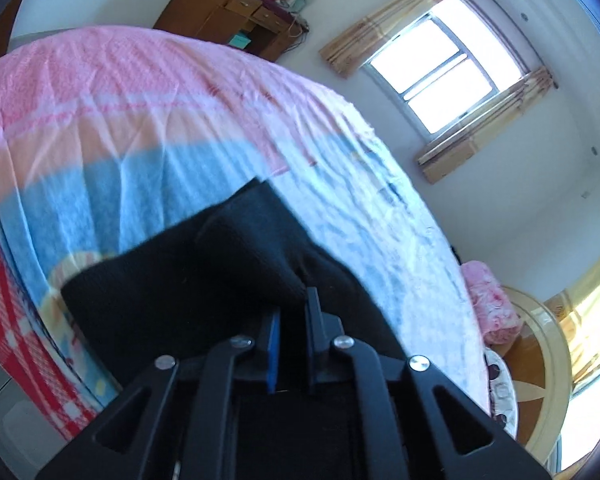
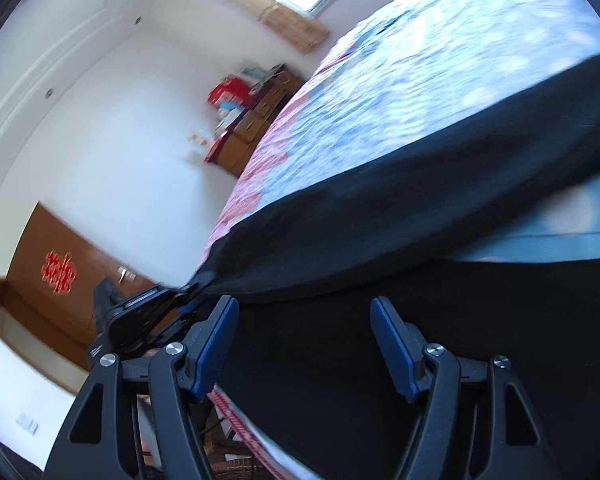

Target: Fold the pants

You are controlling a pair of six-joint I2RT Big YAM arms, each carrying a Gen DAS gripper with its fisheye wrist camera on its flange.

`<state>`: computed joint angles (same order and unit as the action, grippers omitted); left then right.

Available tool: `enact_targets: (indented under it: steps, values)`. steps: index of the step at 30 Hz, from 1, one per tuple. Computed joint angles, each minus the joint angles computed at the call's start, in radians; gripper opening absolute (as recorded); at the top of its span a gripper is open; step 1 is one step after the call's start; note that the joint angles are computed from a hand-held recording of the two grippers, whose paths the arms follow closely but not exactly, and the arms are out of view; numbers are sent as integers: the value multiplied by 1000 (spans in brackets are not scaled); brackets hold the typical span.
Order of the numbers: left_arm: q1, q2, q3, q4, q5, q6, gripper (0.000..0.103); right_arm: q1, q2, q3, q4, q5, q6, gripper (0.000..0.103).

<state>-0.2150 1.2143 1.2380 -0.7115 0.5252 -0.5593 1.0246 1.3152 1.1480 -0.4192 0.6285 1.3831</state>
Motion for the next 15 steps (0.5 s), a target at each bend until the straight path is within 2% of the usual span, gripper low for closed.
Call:
enact_targets:
  steps: [3,6,8,14,15]
  values:
    - [-4,-2,31,-11,-1,31,10,25,-66,-70,2,68,98,70]
    - [1,6,66,-26,29,34,10,54,-121,-98,-94,175,208,70]
    - [3,7,80,-32,32,47,10,61,-161,-133,-102,222,271,70]
    - [12,14,81,-54,22,64,10,7,-212,-177,-81,215,307,70]
    - [12,20,83,-64,17,74,10,-3,-223,-192,-57,218,318,70]
